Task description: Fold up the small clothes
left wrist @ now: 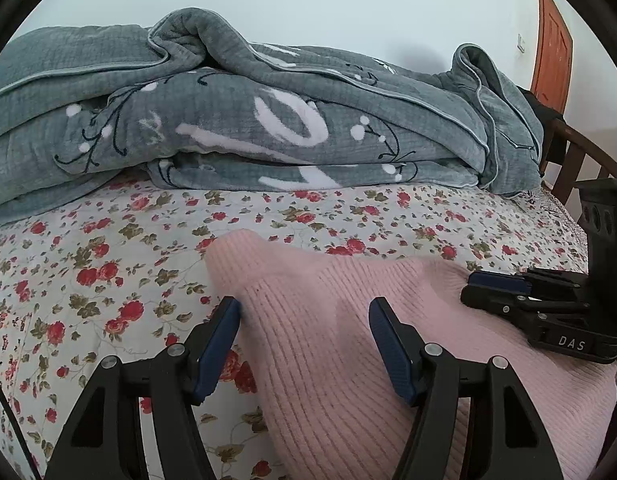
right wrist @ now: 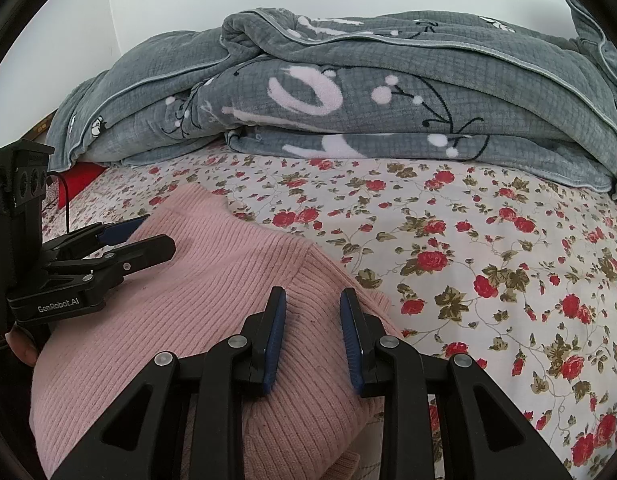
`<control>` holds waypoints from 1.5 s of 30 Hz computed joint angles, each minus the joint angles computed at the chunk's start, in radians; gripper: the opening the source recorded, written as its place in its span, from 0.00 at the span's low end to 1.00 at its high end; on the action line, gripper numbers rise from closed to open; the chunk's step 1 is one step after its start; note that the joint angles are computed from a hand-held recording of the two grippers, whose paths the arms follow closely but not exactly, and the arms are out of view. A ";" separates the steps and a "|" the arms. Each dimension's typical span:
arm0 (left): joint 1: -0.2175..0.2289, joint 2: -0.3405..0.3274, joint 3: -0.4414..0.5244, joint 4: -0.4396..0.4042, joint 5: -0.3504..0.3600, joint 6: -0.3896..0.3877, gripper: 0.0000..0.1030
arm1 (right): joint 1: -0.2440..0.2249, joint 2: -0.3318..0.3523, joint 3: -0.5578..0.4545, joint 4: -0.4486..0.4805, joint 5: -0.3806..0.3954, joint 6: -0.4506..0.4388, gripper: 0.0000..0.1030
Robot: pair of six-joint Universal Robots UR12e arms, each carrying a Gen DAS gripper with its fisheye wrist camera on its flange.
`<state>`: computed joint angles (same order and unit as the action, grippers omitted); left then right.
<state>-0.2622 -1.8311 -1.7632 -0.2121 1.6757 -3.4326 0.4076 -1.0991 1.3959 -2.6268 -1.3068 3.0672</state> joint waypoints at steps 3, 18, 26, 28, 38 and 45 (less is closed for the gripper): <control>0.000 -0.001 0.001 -0.001 0.000 0.000 0.63 | 0.000 0.000 0.000 0.000 0.000 0.000 0.27; -0.001 -0.001 0.001 0.001 0.006 0.003 0.63 | -0.002 -0.003 0.006 -0.015 0.008 0.010 0.27; -0.003 0.001 -0.003 0.021 0.016 0.009 0.63 | 0.001 -0.019 0.021 -0.048 -0.022 0.022 0.27; -0.002 0.002 -0.006 0.034 0.011 0.012 0.63 | 0.003 -0.031 0.030 -0.069 -0.040 0.026 0.27; -0.019 0.054 -0.033 0.077 -0.079 0.041 0.61 | 0.047 -0.152 0.177 -0.190 -0.120 -0.086 0.23; -0.100 0.105 -0.100 0.017 -0.051 0.056 0.52 | 0.038 -0.205 0.319 -0.319 -0.114 -0.064 0.17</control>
